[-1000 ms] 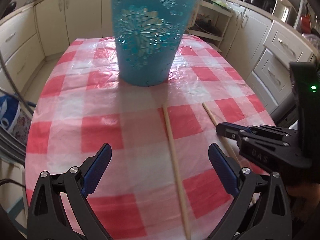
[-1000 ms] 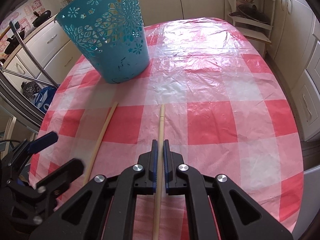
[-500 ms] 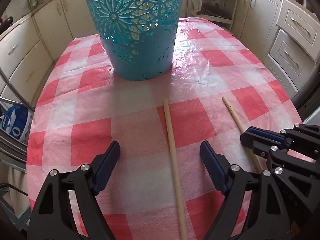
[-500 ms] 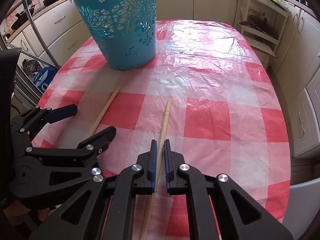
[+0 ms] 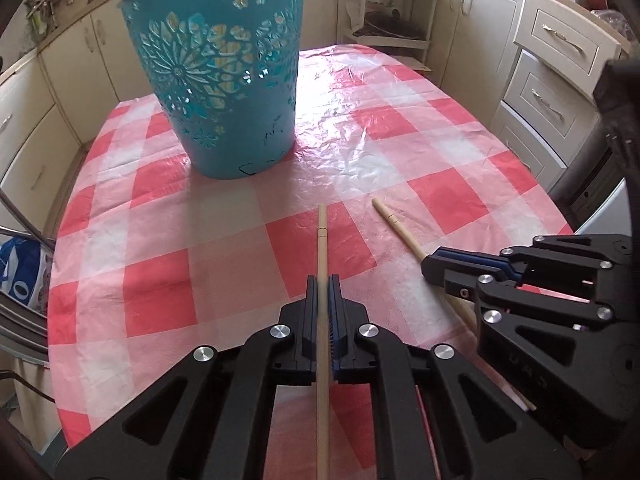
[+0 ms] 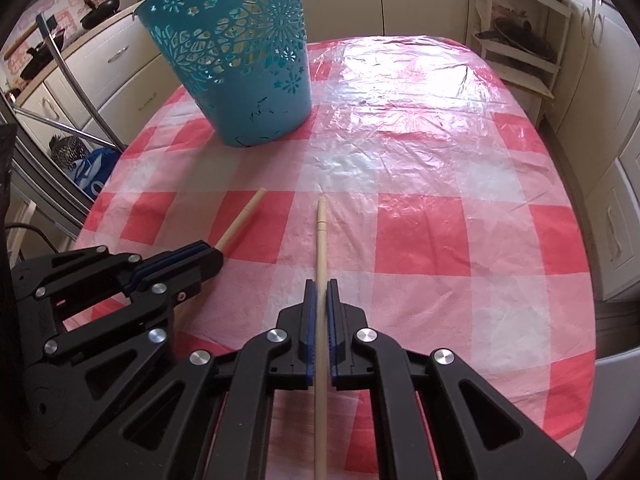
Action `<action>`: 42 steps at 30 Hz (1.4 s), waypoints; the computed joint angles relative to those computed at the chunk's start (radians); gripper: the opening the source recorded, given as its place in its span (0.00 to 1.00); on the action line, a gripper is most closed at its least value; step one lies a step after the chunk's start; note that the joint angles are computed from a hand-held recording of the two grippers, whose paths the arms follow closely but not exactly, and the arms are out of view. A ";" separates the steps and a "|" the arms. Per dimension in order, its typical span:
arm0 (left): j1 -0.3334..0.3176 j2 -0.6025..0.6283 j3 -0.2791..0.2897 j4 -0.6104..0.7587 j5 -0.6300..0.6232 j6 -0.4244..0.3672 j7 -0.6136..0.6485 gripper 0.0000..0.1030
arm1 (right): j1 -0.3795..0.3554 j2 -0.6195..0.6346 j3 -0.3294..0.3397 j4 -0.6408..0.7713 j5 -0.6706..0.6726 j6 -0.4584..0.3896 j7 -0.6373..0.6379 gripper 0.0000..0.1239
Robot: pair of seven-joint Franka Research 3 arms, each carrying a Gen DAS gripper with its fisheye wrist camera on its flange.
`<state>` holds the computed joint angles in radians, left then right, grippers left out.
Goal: Organize utensils
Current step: 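Drop the chopstick into the teal basket with the left gripper while the right carries its own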
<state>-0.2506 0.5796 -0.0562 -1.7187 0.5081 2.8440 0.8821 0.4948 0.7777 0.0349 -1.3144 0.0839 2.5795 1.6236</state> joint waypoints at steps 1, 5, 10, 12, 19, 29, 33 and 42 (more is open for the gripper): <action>-0.007 -0.011 0.011 -0.011 0.009 0.010 -0.012 0.05 | -0.005 0.000 0.007 -0.001 0.009 0.001 -0.002 0.05; -0.028 -0.053 0.046 -0.052 0.057 0.043 -0.061 0.05 | -0.012 -0.002 0.019 -0.003 0.030 0.009 -0.007 0.05; -0.047 -0.109 0.076 -0.096 0.132 0.064 -0.122 0.05 | -0.024 -0.004 0.035 -0.007 0.060 0.015 -0.022 0.05; -0.049 -0.132 0.082 -0.113 0.162 0.074 -0.148 0.05 | -0.033 -0.004 0.046 -0.007 0.079 0.014 -0.030 0.05; -0.044 -0.210 0.100 -0.160 0.270 0.124 -0.257 0.05 | -0.038 -0.001 0.051 -0.007 0.111 0.018 -0.030 0.05; -0.137 -0.305 0.299 -0.098 0.826 0.251 -0.862 0.05 | -0.064 -0.019 0.077 -0.031 0.168 0.038 -0.046 0.05; -0.133 -0.265 0.318 0.056 1.058 0.213 -1.097 0.05 | -0.079 -0.034 0.094 -0.050 0.203 0.060 -0.061 0.05; 0.015 0.055 0.191 0.532 0.854 0.146 -0.975 0.05 | -0.099 -0.065 0.117 -0.093 0.264 0.118 -0.114 0.05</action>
<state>-0.2360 0.6346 0.1351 -1.1862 1.3616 2.9900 -0.0933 0.3955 0.7130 0.1517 -1.4075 0.3474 2.6976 1.5100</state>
